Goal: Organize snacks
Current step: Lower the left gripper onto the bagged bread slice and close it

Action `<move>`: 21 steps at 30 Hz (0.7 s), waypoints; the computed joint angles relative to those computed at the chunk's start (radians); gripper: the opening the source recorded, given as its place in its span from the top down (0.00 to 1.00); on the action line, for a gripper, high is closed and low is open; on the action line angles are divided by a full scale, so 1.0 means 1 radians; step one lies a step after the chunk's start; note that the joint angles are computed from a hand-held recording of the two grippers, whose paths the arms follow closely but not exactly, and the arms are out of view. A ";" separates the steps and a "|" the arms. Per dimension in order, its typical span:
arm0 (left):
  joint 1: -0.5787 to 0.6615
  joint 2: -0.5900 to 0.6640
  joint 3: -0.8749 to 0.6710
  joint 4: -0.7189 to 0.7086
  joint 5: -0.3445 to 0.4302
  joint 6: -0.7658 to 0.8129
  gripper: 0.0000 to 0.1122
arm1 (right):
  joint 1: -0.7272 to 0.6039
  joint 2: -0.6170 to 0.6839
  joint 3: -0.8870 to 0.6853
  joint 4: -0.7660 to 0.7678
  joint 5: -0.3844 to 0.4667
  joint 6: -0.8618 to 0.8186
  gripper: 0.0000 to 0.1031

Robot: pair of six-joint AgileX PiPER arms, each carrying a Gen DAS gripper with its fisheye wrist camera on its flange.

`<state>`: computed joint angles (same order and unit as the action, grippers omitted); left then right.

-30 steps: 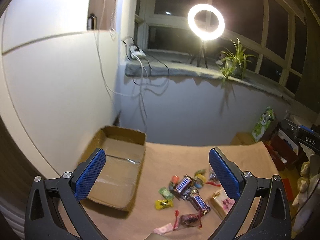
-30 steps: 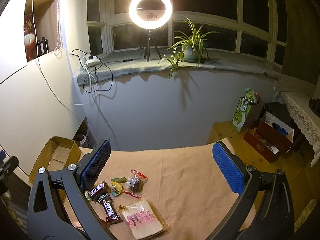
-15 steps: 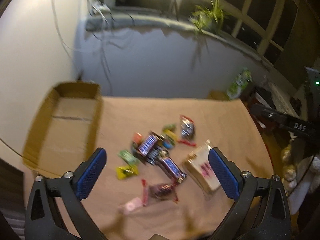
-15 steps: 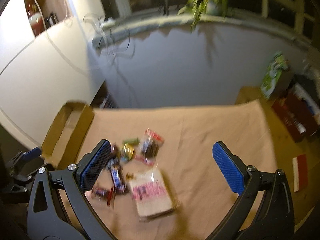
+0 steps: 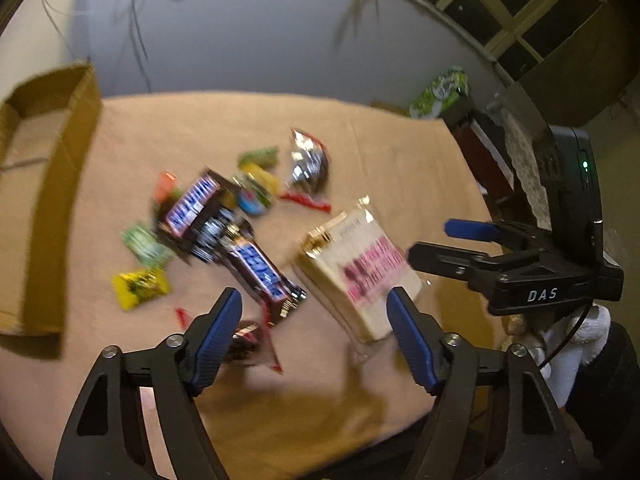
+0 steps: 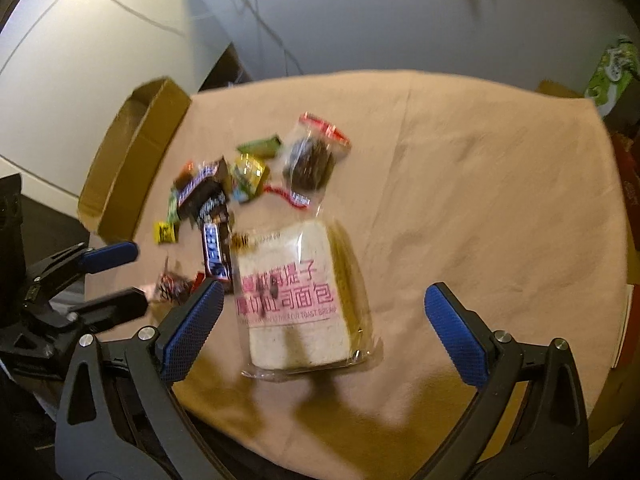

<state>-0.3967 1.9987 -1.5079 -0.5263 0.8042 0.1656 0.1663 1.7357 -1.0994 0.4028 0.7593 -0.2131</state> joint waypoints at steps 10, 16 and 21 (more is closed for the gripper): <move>-0.011 0.087 -0.026 -0.121 0.089 0.058 0.58 | -0.064 0.115 -0.053 0.147 0.101 -0.122 0.27; -0.016 0.109 -0.016 -0.139 0.073 0.065 0.65 | -0.059 0.153 -0.068 0.150 0.121 -0.129 0.37; -0.018 0.131 -0.024 -0.145 0.077 0.082 0.72 | -0.061 0.164 -0.077 0.161 0.132 -0.129 0.39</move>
